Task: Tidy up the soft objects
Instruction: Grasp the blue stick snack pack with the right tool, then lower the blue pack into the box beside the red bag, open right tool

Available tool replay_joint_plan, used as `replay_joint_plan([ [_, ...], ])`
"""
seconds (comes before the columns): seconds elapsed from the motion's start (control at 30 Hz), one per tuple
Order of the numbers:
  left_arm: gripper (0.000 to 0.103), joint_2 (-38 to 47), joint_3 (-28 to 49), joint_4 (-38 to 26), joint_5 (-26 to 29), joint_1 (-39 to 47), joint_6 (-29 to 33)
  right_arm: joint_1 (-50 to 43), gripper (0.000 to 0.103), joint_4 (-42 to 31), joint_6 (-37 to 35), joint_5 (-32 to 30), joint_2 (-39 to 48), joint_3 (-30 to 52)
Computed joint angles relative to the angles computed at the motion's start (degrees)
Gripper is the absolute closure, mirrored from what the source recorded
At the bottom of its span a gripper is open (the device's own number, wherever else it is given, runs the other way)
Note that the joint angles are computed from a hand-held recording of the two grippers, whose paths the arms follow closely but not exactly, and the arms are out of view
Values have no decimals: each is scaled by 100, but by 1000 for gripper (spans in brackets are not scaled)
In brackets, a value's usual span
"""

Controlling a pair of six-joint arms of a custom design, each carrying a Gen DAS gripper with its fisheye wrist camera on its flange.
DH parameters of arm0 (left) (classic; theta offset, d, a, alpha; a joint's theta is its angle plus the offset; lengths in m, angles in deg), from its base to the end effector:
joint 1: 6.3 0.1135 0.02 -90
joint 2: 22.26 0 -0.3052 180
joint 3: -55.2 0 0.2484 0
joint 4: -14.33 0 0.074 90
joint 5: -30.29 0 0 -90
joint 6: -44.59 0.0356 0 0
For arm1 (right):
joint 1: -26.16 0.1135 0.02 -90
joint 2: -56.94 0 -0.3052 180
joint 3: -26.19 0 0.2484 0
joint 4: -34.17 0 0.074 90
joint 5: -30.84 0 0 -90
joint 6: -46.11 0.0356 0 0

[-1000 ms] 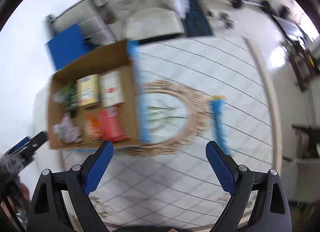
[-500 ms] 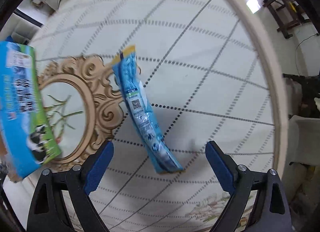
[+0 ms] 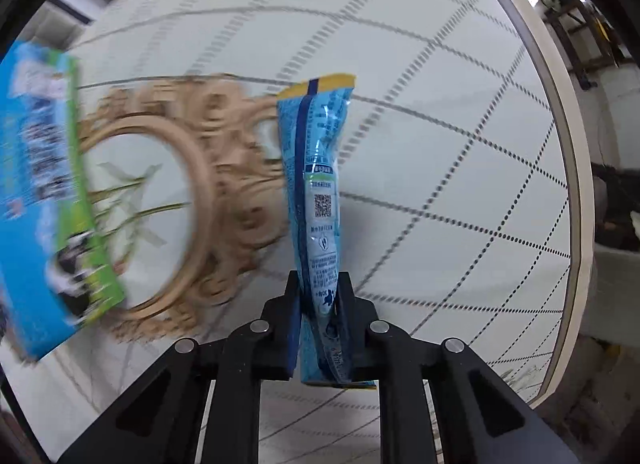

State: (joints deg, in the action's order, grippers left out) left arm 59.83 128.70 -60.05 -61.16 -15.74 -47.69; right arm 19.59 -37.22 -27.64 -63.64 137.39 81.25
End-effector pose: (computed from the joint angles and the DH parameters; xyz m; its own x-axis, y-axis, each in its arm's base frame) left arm 0.2340 -0.0380 0.2699 -0.9847 0.1234 -0.1233 0.1218 0.9923 0.0202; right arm 0.1800 -0.0179 0.1992 -0.9126 0.3859 0.1350 0.3944 0.9180 0.0414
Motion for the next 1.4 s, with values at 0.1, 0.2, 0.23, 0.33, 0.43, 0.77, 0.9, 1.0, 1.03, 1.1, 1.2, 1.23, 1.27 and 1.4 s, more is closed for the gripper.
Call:
replay_joint_plan([
  [0.1,8,-163,176,-205,1,85,104,632,86,-581,322,-263,-546,517],
  [0.2,8,-309,413,-463,43,218,269,1324,86,-1030,747,-517,-835,1192],
  [0.23,8,-369,531,-578,84,305,351,1612,86,-1136,935,-556,-906,1411],
  [0.33,8,-410,785,-738,133,509,535,2394,86,-1282,1409,-592,-686,2304],
  [0.43,8,-419,971,-746,192,813,752,2708,86,-1526,1442,-649,-212,3296],
  [0.77,8,151,823,-93,68,1690,1233,3456,86,-824,2007,-476,1311,3936],
  [0.9,8,408,746,92,27,1843,1332,3534,86,-638,2013,-392,1711,3932],
  [1.0,8,559,727,162,33,1900,1346,3581,86,-624,2082,-323,1937,3999],
  [1.03,8,581,735,155,34,1902,1339,3580,86,-582,2096,-315,1990,3986],
  [1.1,8,620,732,164,80,1924,1340,3546,85,-565,2142,-362,2093,3988],
  [1.2,8,633,773,143,109,1914,1352,3539,82,-613,2091,-305,2186,4005],
  [1.23,8,622,796,124,131,1917,1354,3542,80,-647,2077,-303,2188,4021],
  [1.27,8,629,840,96,147,1920,1356,3554,73,-699,2070,-286,2180,4061],
  [1.4,8,583,1041,-80,221,1949,1386,3645,48,-916,2054,-84,2074,4230],
])
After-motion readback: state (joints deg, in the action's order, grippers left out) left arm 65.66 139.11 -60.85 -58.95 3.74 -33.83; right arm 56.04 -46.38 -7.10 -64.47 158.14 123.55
